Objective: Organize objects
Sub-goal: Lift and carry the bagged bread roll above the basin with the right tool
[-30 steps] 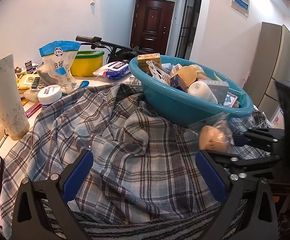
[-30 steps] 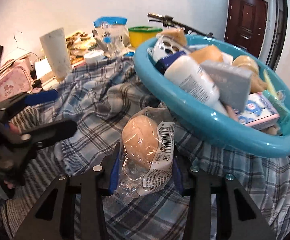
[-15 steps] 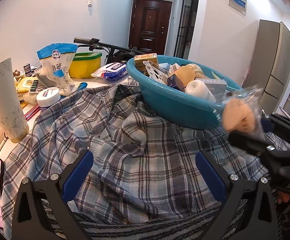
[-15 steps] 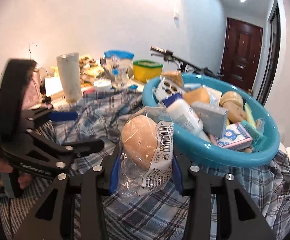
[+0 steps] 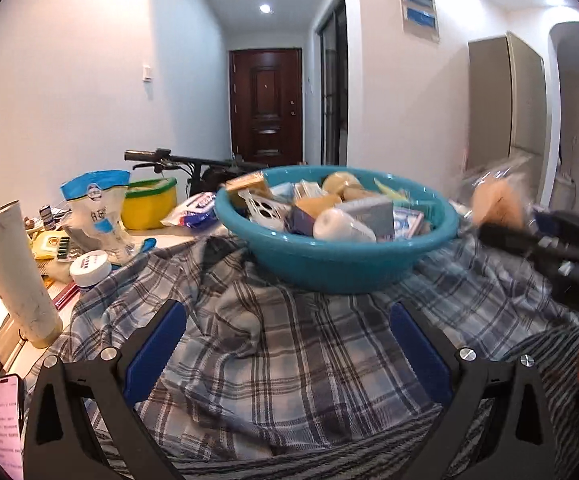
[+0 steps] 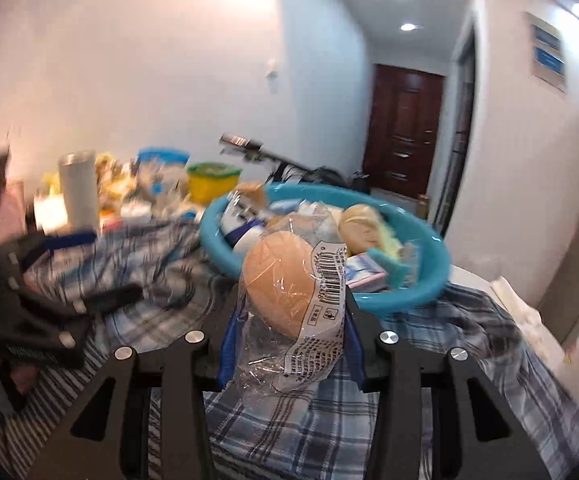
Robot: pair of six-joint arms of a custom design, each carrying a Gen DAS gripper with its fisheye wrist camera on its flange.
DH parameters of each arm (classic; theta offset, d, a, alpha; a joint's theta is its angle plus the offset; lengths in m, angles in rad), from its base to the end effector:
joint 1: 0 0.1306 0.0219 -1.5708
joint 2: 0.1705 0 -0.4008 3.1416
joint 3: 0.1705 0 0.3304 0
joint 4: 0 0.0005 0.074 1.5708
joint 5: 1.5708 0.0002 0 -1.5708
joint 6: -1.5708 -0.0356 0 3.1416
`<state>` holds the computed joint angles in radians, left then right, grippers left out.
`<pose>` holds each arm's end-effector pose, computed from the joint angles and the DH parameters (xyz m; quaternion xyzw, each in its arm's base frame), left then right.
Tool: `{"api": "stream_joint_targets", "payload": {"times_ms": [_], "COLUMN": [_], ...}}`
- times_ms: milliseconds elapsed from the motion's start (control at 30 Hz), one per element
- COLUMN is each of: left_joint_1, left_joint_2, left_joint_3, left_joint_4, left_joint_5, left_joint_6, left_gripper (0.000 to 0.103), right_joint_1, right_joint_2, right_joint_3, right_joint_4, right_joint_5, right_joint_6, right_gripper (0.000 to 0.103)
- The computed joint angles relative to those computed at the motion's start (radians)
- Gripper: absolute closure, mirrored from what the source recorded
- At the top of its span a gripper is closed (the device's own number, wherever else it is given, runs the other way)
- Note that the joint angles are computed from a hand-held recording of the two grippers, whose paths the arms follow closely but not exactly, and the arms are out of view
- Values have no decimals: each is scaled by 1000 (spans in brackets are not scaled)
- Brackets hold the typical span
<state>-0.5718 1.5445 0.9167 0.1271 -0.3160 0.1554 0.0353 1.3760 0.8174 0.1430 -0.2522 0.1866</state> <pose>0.3769 -0.2300 0.2812 0.0971 0.8478 -0.0526 0.5187 0.3910 0.0222 0.3122 -0.1603 0.8184 0.0641 0.5481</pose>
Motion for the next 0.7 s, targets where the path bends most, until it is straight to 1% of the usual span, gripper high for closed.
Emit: {"api": "stream_joint_targets", "payload": {"times_ms": [33,67,133,167,367,500,600,700], "left_joint_1": [-1,-1,-2,-1,3,3,4,12], "left_joint_2": [6,7,4,5,11,10,4,-2], "left_joint_3": [10,14,12,13,16,16,9,2], "left_joint_4": [-15,-22,-24,-23,-36,-39,-28,-20], "left_joint_5": [-4,-3,-2,0,6,4,3,12], "left_joint_6": [-2,-2,3,6,22,22,28,41], "left_gripper": [0,0,0,0,0,0,0,0], "right_joint_1": [-15,-29,-47,-51,-38,-39,-31,-37], "right_joint_2": [5,16,48,55,48,54,59,70], "right_joint_3": [-11,-7,24,36,36,64,90,147], "right_joint_4": [20,14,-42,-59,-67,-111,-134,-182], "right_joint_5": [-11,-30,-80,-88,-81,-117,-106,-119], "right_joint_6": [-18,-30,-50,-50,-24,-15,14,31], "right_gripper": [60,60,60,60,60,60,60,60]}}
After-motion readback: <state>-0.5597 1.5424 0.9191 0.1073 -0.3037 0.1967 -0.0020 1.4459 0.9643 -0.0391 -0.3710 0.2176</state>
